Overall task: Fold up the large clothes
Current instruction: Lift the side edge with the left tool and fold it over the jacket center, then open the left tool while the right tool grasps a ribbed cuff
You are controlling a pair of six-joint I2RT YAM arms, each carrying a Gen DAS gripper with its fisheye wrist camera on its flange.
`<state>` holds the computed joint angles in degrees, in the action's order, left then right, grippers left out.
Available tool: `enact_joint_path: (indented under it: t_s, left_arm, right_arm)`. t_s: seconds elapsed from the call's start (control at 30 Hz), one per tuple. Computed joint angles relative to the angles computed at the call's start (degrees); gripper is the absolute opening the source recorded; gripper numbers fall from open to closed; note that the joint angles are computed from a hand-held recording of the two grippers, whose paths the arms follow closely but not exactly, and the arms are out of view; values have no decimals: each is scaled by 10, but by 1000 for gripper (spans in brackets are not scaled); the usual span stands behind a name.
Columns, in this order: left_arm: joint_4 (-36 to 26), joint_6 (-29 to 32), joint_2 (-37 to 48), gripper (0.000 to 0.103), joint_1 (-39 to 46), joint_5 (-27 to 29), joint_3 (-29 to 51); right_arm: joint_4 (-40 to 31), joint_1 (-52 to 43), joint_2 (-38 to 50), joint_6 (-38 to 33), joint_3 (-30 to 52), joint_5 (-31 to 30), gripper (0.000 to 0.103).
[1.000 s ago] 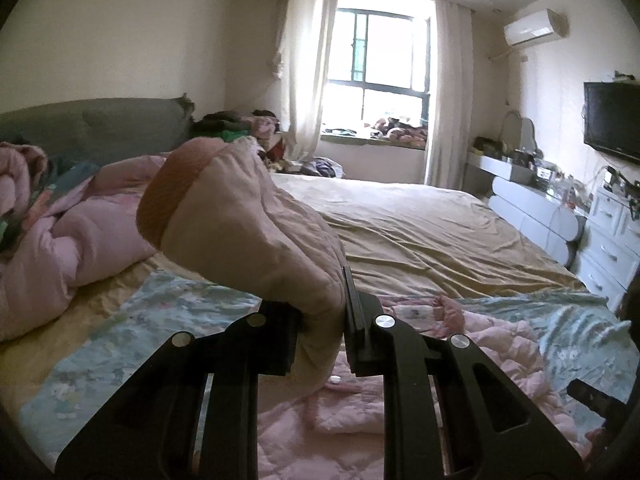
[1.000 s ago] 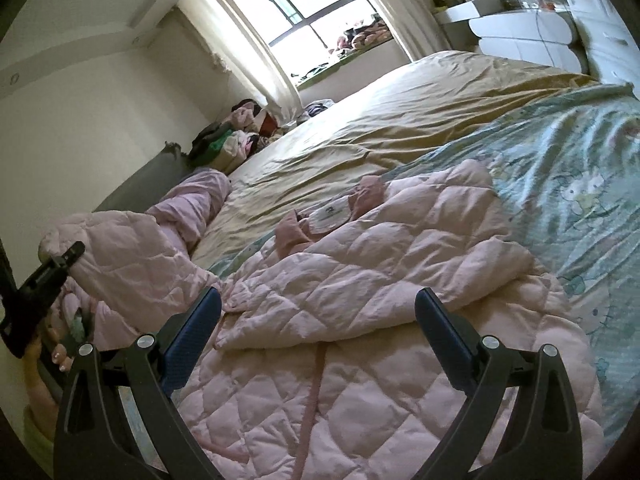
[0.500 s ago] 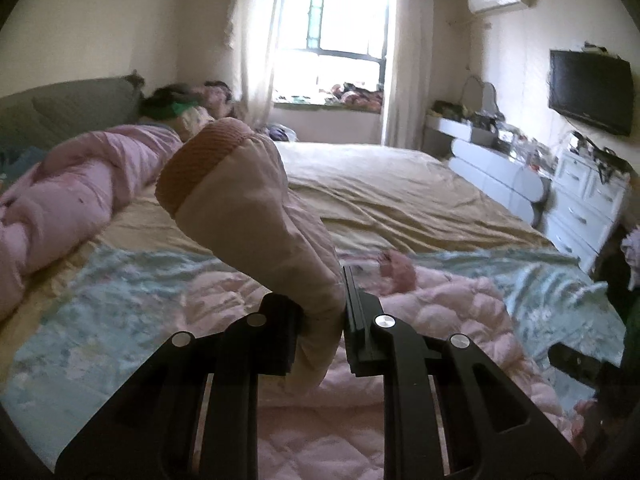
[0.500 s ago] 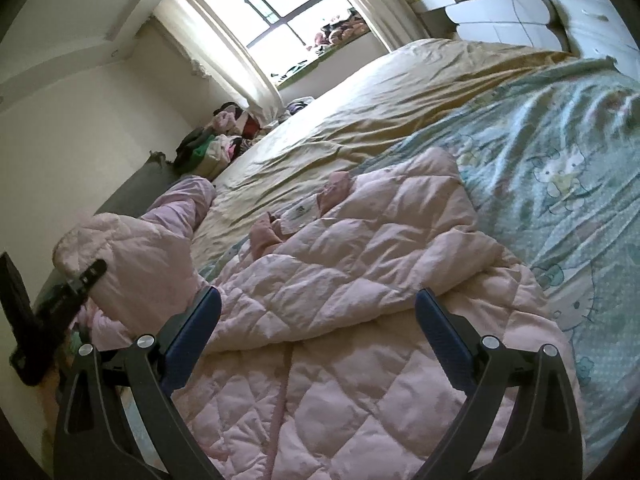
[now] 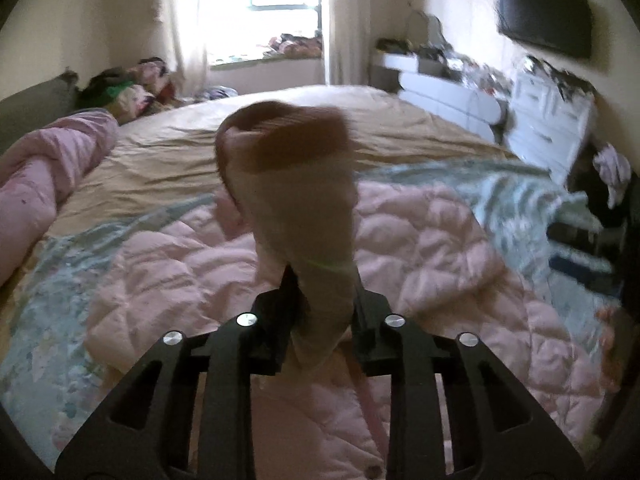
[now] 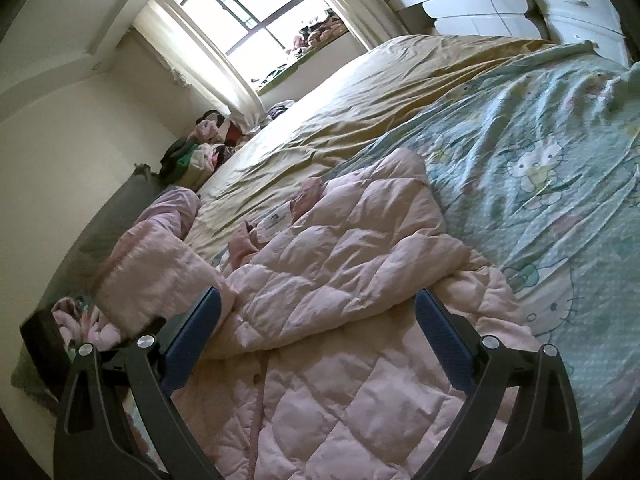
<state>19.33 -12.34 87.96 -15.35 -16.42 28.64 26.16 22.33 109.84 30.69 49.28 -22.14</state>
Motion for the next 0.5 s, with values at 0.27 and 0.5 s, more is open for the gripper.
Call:
enact_joint_path:
  t_s: [0.27, 0.5]
  left_arm:
    - [-35, 21, 57, 38, -75, -30, 22]
    - [-32, 14, 20, 68, -56, 13, -25]
  right_arm:
    - [-28, -11, -19, -13, 7, 11, 97]
    - [-104, 10, 3, -35, 64, 4, 97]
